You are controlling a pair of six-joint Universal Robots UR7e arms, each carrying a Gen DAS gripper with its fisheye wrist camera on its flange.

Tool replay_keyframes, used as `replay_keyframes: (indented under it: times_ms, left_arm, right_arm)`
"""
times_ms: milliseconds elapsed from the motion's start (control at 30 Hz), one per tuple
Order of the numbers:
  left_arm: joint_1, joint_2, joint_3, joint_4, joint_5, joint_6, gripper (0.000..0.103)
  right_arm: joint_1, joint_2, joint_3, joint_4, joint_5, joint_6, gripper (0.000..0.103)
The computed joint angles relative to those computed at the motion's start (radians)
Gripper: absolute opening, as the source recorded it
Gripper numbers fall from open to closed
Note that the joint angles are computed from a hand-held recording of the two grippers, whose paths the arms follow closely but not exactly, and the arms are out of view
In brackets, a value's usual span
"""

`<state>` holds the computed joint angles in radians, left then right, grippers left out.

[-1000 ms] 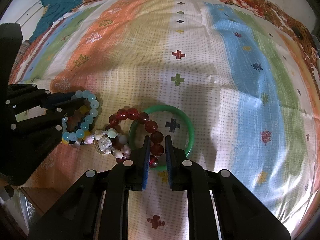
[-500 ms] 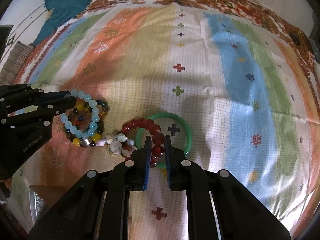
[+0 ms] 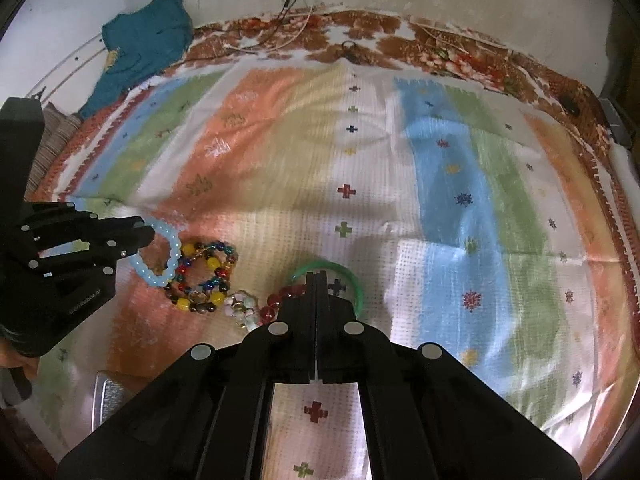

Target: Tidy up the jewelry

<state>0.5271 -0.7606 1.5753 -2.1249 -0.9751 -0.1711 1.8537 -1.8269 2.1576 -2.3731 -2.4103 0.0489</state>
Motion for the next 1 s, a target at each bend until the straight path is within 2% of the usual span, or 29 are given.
replay_keyframes:
  times_ms: [233, 600, 667, 700, 1000]
  left_arm:
    - [-0.005, -0.009, 0.009, 0.002, -0.005, -0.004, 0.011]
    - [-0.003, 0.005, 0.008, 0.022, -0.016, 0.003, 0.011]
    - [-0.004, 0.009, 0.009, 0.024, -0.017, 0.004, 0.011]
    - [-0.005, 0.011, 0.009, 0.024, -0.016, 0.006, 0.011]
    - [-0.003, 0.026, 0.003, 0.019, -0.016, 0.017, 0.011]
  right_arm:
    - [-0.050, -0.021, 0.013, 0.106, 0.038, 0.045, 0.001]
    - [-0.114, -0.018, 0.029, 0.139, 0.029, 0.066, 0.003]
    - [-0.117, -0.018, 0.031, 0.124, 0.034, 0.058, 0.040]
    - [-0.116, -0.018, 0.036, 0.106, 0.034, 0.048, 0.054]
    - [-0.134, 0.012, 0.034, 0.095, 0.032, 0.028, 0.054]
